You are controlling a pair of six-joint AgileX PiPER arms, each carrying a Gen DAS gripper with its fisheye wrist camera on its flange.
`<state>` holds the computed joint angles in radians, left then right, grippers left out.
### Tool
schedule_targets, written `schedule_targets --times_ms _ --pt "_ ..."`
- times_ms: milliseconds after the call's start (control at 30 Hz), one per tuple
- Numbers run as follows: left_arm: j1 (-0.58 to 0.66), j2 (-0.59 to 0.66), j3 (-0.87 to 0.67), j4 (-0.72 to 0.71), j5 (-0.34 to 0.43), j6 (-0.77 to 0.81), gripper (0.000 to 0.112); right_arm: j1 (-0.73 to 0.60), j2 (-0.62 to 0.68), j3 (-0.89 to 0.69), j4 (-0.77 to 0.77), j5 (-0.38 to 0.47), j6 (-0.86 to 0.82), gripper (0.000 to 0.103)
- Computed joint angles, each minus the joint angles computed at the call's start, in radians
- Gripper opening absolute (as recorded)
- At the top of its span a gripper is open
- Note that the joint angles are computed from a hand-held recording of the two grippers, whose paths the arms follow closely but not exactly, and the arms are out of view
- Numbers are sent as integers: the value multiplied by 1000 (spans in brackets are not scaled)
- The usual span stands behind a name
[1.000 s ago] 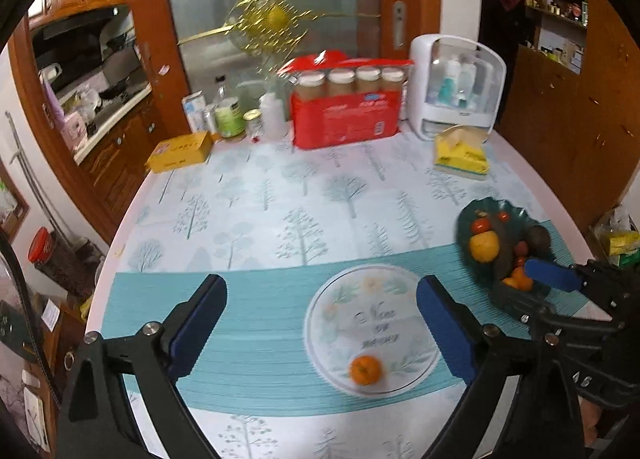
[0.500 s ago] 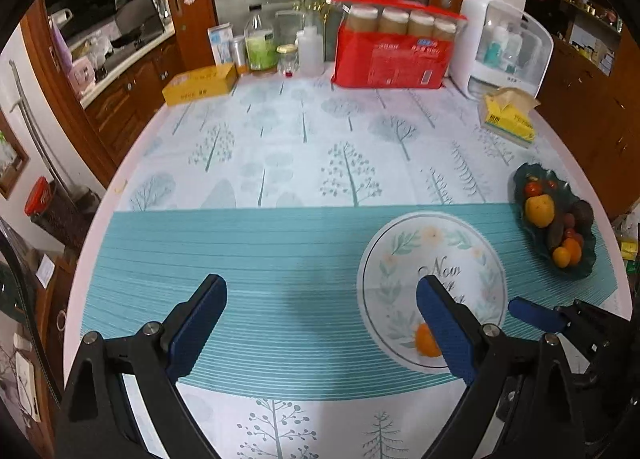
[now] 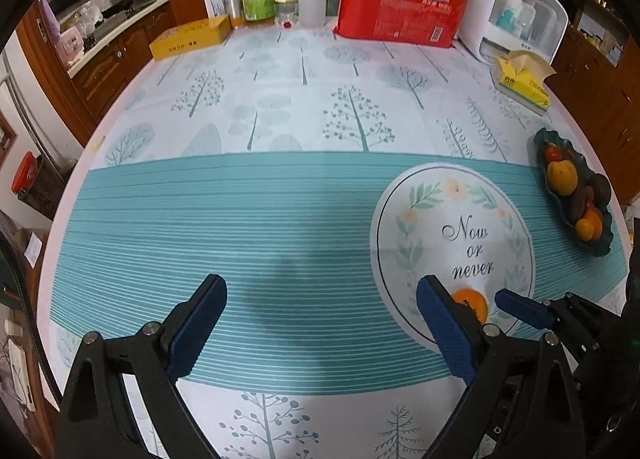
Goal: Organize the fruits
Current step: 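Close the right tool around the large orange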
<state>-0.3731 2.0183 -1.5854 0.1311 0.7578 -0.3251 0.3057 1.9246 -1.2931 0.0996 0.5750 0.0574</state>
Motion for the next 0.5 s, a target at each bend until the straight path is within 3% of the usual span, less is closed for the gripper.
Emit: schedule_targets --times_ms 367,500 --pt "-8 47 -16 66 19 -58 95 25 45 -1 -93 -61 83 52" --pt "-1 63 -27 61 41 -68 95 17 41 13 -46 -88 42 40"
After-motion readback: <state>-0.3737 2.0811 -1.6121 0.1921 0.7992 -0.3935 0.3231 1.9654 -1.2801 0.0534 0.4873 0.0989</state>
